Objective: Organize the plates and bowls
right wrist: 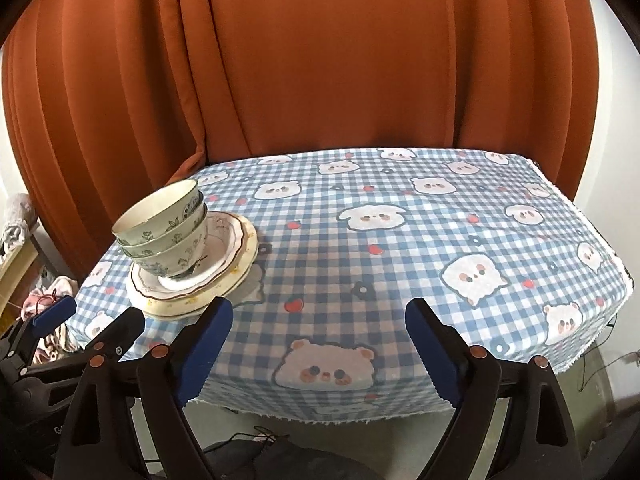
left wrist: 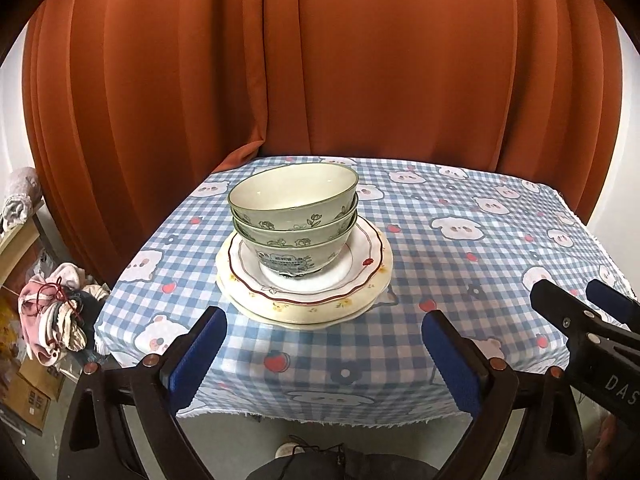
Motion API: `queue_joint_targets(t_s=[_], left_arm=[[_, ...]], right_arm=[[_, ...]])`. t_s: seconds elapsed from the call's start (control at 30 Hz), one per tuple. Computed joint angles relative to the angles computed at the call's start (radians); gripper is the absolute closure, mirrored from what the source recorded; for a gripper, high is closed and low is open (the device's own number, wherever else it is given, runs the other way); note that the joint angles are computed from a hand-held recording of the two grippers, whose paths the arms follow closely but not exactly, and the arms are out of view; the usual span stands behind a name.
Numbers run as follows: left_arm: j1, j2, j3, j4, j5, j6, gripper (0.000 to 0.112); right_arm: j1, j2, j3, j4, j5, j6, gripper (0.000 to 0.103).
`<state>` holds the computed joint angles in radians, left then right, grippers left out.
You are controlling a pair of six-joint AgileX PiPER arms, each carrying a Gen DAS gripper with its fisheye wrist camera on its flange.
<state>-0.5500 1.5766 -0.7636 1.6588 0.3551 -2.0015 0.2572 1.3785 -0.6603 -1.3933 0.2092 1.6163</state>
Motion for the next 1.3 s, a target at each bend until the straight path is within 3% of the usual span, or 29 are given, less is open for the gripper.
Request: queue_joint_targets(t_s=[1.3], left_arm=[[-0.021,0.014,-0.023,0.014,-0.001,-0.019,0.011]], right_arm=[[-0.031,-0.036,0.025,0.014,0.016,-0.013,0.01]])
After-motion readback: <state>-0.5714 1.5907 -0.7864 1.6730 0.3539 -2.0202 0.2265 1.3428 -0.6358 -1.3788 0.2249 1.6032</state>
